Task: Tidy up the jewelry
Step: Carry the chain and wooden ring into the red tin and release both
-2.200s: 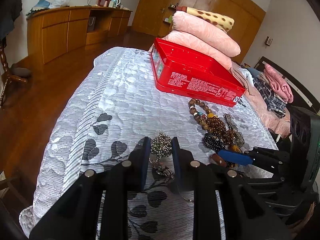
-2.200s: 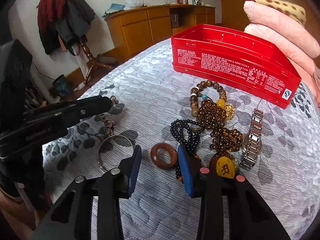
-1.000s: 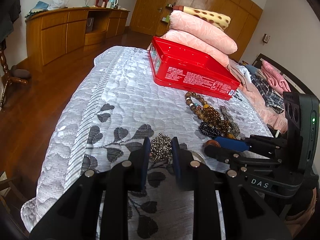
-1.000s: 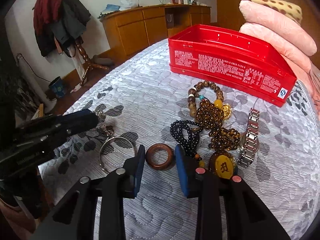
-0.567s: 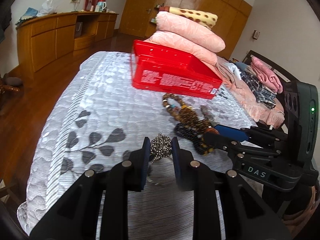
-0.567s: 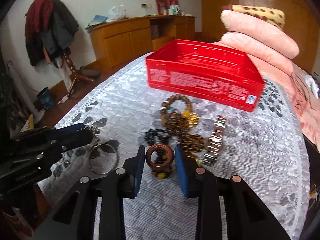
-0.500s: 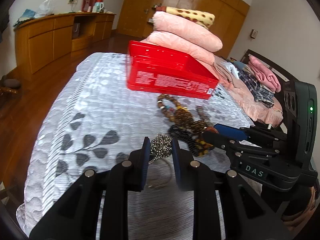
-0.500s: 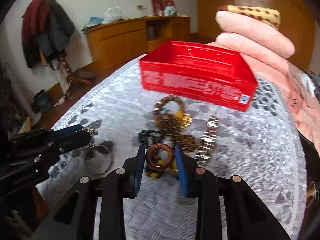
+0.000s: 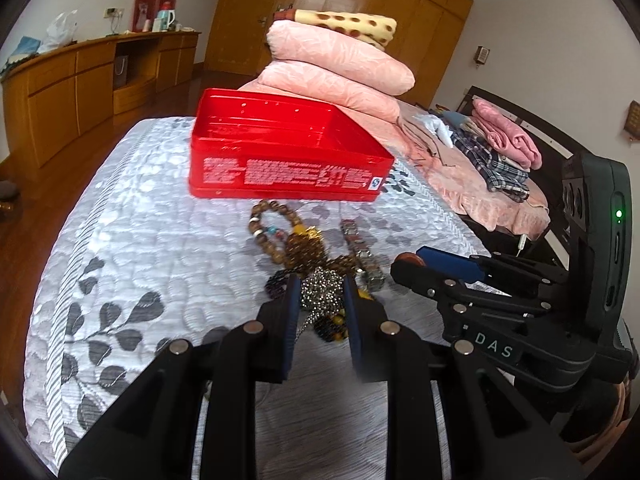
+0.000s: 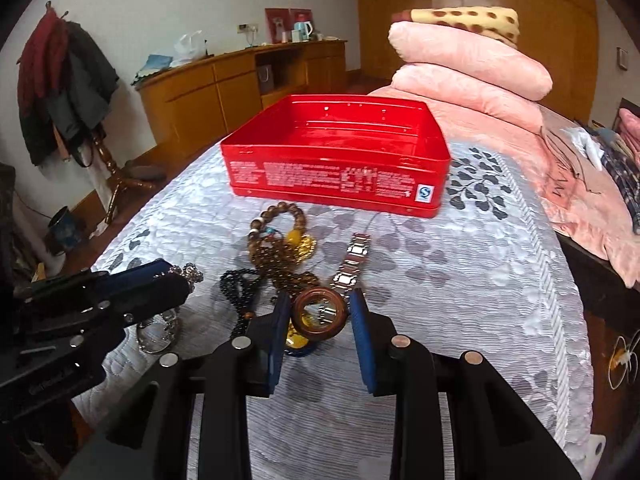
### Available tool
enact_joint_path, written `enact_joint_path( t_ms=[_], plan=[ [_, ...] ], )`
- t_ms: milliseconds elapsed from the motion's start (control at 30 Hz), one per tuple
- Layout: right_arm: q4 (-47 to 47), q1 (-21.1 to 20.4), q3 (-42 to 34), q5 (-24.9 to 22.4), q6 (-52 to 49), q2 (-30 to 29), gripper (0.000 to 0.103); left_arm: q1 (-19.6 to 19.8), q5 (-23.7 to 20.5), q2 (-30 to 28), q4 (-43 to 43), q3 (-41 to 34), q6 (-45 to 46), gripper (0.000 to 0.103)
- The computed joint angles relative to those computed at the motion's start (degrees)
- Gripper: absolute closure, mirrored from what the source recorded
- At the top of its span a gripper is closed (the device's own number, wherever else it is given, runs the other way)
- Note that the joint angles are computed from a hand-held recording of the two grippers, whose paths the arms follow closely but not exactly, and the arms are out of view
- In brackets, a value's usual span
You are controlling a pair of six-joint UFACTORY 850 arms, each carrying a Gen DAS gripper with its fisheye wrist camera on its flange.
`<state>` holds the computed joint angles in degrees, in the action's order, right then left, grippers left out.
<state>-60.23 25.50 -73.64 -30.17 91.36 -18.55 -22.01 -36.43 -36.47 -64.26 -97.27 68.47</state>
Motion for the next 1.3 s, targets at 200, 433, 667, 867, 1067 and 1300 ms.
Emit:
enact_joint_path(
  t_ms=[200, 433, 667, 867, 1067, 1300],
  plan=[
    [-0.42, -0.65, 1.0, 0.03, 0.85, 0.75, 0.073, -1.06, -0.07, -0.52, 0.9, -1.16, -0.17, 0.082],
    [1.05, -1.12, 1.12, 1.03, -0.95, 0.33, 0.073, -1.76, 0.56, -1.58, 5.07, -2.35, -2.75, 0.082],
    [2.1, -1.41, 0.54, 1.59, -2.4, -0.36, 0.073, -1.8, 1.07, -2.54, 7.34, -3.91, -4.38, 0.082],
    [1.32, -1.68, -0.69, 0.53, -3.67, -0.7, 0.073, -1.8, 0.66, -3.34, 7.06, -5.76, -4.36, 0.082],
    [-2.15, -2.37, -3.3, -1.41, -4.32, -1.02, 0.073, -1.89, 0.22, -5.09, 6.33, -10.24, -4.53, 0.082],
    [-6.57, -4.27, -7.44, -2.12, -4.96, -1.81, 0.073, -1.82, -0.23, -8.29, 4.23, -18.47, -5.08, 0.082]
  ],
)
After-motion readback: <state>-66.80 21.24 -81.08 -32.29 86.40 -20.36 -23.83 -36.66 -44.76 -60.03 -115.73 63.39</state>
